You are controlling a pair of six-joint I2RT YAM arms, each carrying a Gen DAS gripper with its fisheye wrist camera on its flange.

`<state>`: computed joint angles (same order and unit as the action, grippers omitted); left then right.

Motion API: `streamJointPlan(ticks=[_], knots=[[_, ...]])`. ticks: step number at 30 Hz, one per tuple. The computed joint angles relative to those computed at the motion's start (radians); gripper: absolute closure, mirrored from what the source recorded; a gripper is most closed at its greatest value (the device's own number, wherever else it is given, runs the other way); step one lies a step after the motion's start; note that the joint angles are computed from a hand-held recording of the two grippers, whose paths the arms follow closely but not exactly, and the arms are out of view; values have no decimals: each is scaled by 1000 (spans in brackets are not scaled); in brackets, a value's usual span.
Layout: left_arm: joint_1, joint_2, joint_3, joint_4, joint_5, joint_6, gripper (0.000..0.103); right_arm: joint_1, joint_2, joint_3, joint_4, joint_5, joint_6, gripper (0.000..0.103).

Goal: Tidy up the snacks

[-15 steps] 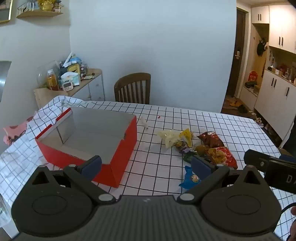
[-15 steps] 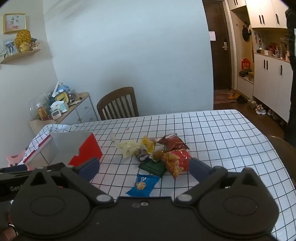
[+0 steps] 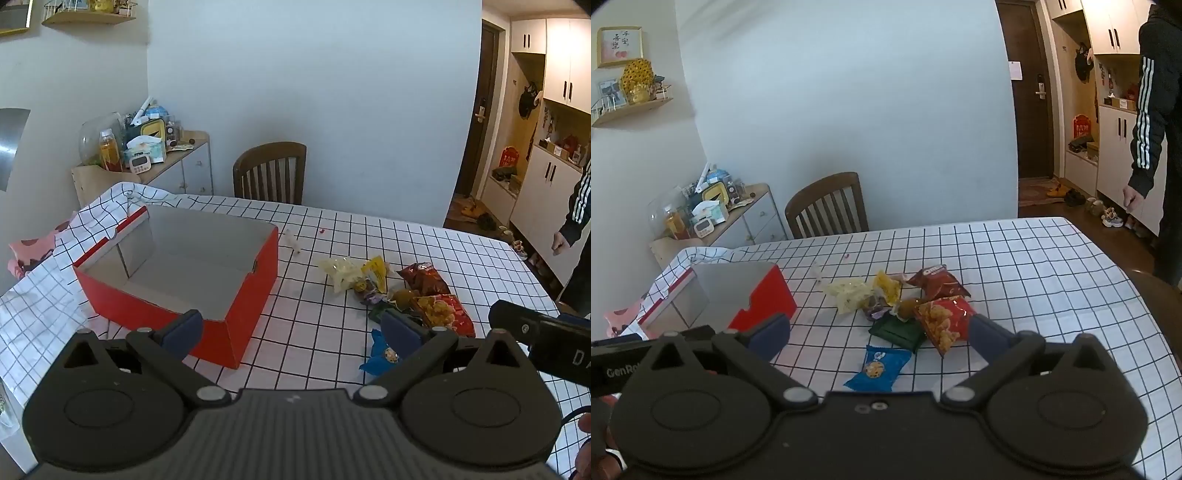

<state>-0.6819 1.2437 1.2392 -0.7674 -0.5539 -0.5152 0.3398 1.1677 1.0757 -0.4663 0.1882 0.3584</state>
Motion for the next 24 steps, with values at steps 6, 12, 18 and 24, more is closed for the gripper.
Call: streamJointPlan(ticks=[6,12,18,24], knots=[[0,-8,-6,0,0,4,0,-3,3,1,-1,-3,0,0],[3,-12,-7,-2,0,8,0,-3,3,0,-1,-4,0,0],[4,-12,-4,-6,-3,9,0,-5,7,8,-10,-18,-4,0],[2,-14,-3,-13,-13,7,0,-7,7,10,-9,-28,-12,0]])
